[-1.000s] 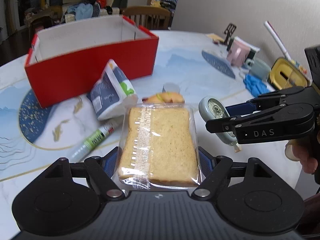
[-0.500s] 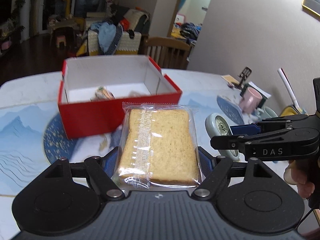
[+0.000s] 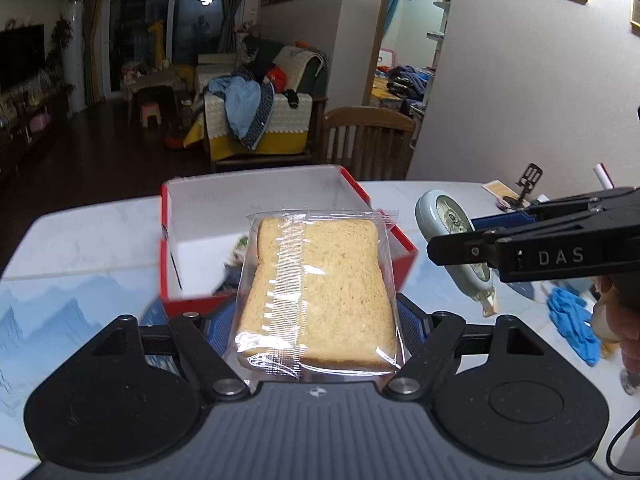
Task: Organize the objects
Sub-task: 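Carry the bread packet and tape dispenser into the red box with both grippers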
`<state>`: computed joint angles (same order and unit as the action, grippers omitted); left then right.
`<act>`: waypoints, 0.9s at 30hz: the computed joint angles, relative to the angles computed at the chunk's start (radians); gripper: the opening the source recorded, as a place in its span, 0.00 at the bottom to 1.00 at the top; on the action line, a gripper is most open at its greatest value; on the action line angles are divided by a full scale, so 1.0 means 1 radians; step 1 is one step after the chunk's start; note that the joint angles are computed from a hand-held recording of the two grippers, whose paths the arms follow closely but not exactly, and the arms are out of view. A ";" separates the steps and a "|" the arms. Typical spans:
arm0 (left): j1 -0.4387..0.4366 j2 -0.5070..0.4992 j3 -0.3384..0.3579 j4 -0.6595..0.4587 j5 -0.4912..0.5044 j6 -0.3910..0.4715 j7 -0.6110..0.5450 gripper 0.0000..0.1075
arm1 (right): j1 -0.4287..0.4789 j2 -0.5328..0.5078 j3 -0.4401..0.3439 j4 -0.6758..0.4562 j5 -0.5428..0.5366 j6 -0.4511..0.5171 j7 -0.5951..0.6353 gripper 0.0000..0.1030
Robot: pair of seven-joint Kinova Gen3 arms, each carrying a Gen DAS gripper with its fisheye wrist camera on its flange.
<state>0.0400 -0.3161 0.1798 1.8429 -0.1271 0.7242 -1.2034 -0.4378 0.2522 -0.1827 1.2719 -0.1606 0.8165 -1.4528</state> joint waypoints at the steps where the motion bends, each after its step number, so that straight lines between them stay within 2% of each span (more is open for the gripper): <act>1: -0.005 0.010 0.000 -0.009 -0.008 -0.001 -0.002 0.73 | -0.005 0.009 0.001 -0.012 0.005 0.000 -0.004 0.47; 5: -0.021 0.061 -0.002 -0.047 -0.049 -0.001 -0.009 0.73 | -0.033 0.066 0.014 -0.093 0.042 0.023 -0.031 0.47; 10: -0.019 0.147 -0.044 -0.112 -0.065 0.022 -0.038 0.73 | -0.084 0.138 0.040 -0.185 0.123 0.041 -0.065 0.47; 13: -0.022 0.192 -0.054 -0.147 -0.107 0.028 -0.033 0.73 | -0.131 0.167 0.068 -0.202 0.203 0.012 -0.094 0.47; 19: 0.002 0.275 -0.076 -0.203 -0.182 0.027 -0.029 0.73 | -0.184 0.254 0.105 -0.297 0.289 0.035 -0.129 0.47; 22: 0.014 0.306 -0.093 -0.218 -0.186 0.009 -0.039 0.73 | -0.183 0.301 0.106 -0.361 0.288 0.069 -0.137 0.47; 27: 0.031 0.359 -0.114 -0.254 -0.189 0.035 -0.037 0.73 | -0.178 0.378 0.110 -0.478 0.264 0.151 -0.145 0.47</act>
<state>0.0710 0.0431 0.0658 1.5888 -0.3158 0.7596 -1.2408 -0.6163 0.6300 -0.0731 0.7935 0.1031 0.9676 -1.5980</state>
